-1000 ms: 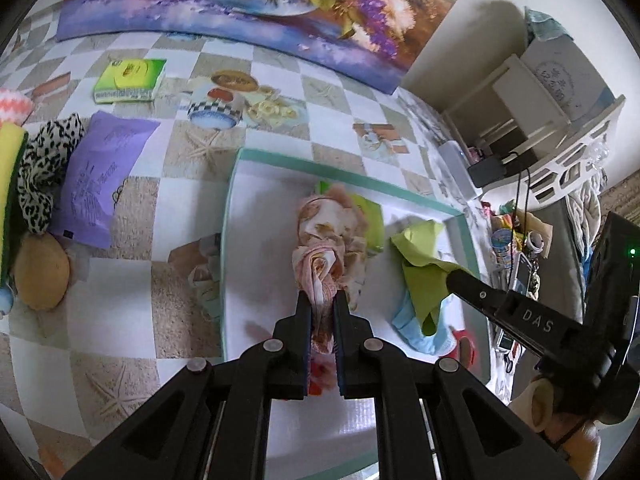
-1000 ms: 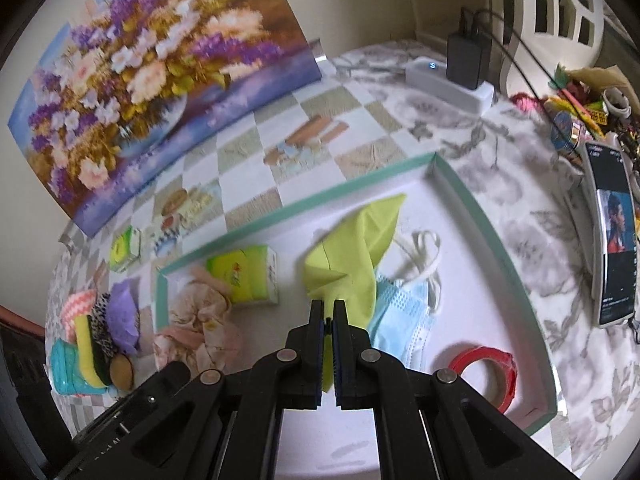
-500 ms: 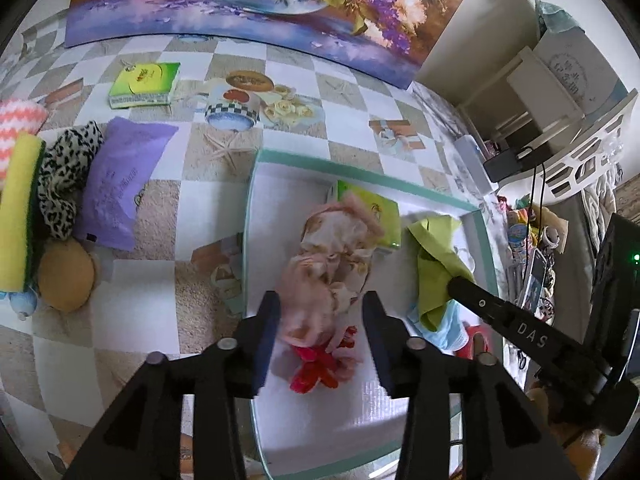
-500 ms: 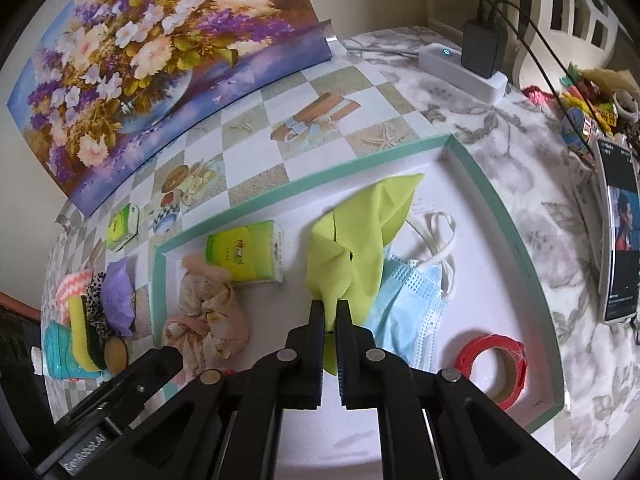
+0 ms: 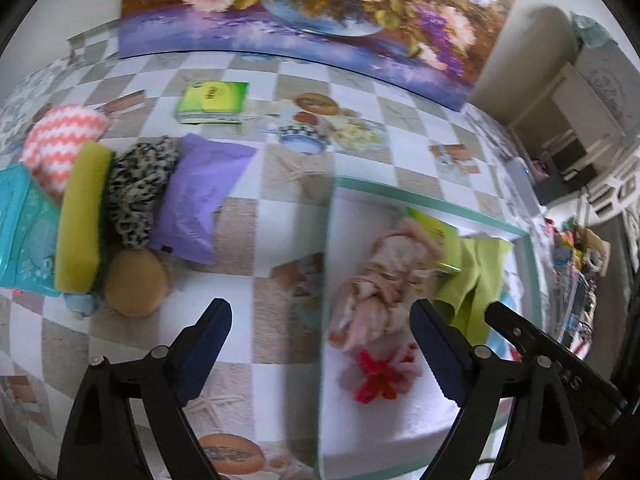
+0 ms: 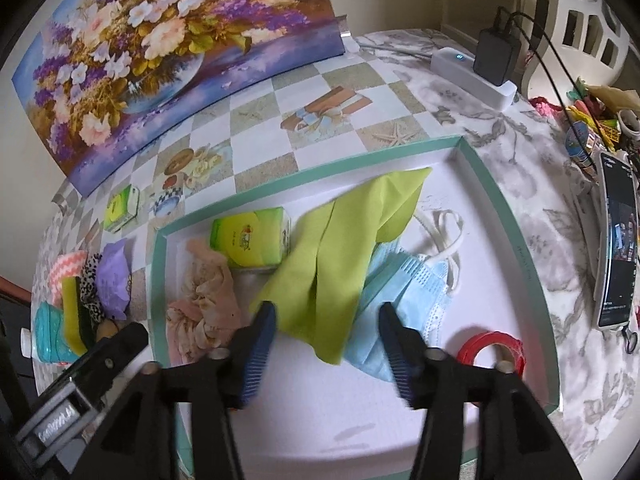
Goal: Organize soft objects
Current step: 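Open both grippers to drop the cloths into the tray, then move both open grippers back from the tray toward the pile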
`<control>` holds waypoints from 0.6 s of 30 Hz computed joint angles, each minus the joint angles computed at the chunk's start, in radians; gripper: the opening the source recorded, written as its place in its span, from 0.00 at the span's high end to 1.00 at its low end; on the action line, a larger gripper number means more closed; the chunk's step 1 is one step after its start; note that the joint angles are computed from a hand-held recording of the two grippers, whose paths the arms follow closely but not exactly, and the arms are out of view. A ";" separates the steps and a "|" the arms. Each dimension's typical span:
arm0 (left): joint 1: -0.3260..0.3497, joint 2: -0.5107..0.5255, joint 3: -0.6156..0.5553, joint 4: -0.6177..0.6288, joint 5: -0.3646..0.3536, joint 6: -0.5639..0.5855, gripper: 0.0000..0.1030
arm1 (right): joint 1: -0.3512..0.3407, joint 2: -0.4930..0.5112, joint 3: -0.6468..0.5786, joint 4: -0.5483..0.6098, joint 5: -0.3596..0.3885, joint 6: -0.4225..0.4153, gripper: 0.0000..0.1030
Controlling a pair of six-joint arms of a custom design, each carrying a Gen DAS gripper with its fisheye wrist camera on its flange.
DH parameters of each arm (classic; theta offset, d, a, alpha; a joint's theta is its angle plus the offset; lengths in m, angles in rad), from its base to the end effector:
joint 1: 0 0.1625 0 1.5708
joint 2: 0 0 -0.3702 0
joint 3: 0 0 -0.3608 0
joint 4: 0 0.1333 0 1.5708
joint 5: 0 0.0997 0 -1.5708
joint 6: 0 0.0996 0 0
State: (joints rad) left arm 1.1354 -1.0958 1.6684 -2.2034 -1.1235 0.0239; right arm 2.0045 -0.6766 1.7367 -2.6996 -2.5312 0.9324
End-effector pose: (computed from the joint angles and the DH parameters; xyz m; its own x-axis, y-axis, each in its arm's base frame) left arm -0.0836 -0.5980 0.2126 -0.8181 0.3783 -0.4331 0.4407 0.8963 -0.0496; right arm 0.2858 -0.4940 0.0294 -0.6607 0.6139 0.4320 0.1868 0.6919 -0.6974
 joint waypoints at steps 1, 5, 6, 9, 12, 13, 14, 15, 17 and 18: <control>0.002 0.000 0.000 -0.003 0.009 -0.004 0.11 | -0.001 0.003 -0.004 0.007 0.003 -0.002 0.39; 0.008 0.005 -0.005 -0.010 0.054 -0.025 0.04 | -0.002 0.014 -0.023 0.048 0.004 -0.001 0.30; 0.008 0.006 -0.006 -0.010 0.063 -0.030 0.04 | -0.002 0.015 -0.026 0.056 0.005 -0.001 0.29; 0.010 0.007 -0.008 -0.011 0.088 -0.038 0.04 | -0.005 0.019 -0.031 0.075 0.006 0.011 0.22; 0.010 0.008 -0.011 -0.013 0.106 -0.044 0.04 | -0.007 0.019 -0.031 0.090 0.001 0.026 0.16; 0.011 0.007 -0.011 -0.014 0.112 -0.045 0.04 | -0.007 0.019 -0.032 0.100 -0.002 0.034 0.13; 0.011 0.007 -0.010 -0.018 0.117 -0.045 0.04 | -0.006 0.019 -0.034 0.110 -0.007 0.041 0.07; 0.011 0.006 -0.008 -0.023 0.122 -0.043 0.04 | -0.005 0.020 -0.036 0.119 -0.013 0.047 0.03; 0.009 0.004 -0.005 -0.035 0.131 -0.036 0.04 | -0.002 0.022 -0.037 0.119 -0.024 0.048 0.00; 0.008 0.002 -0.003 -0.042 0.134 -0.030 0.04 | -0.001 0.023 -0.040 0.121 -0.026 0.046 0.00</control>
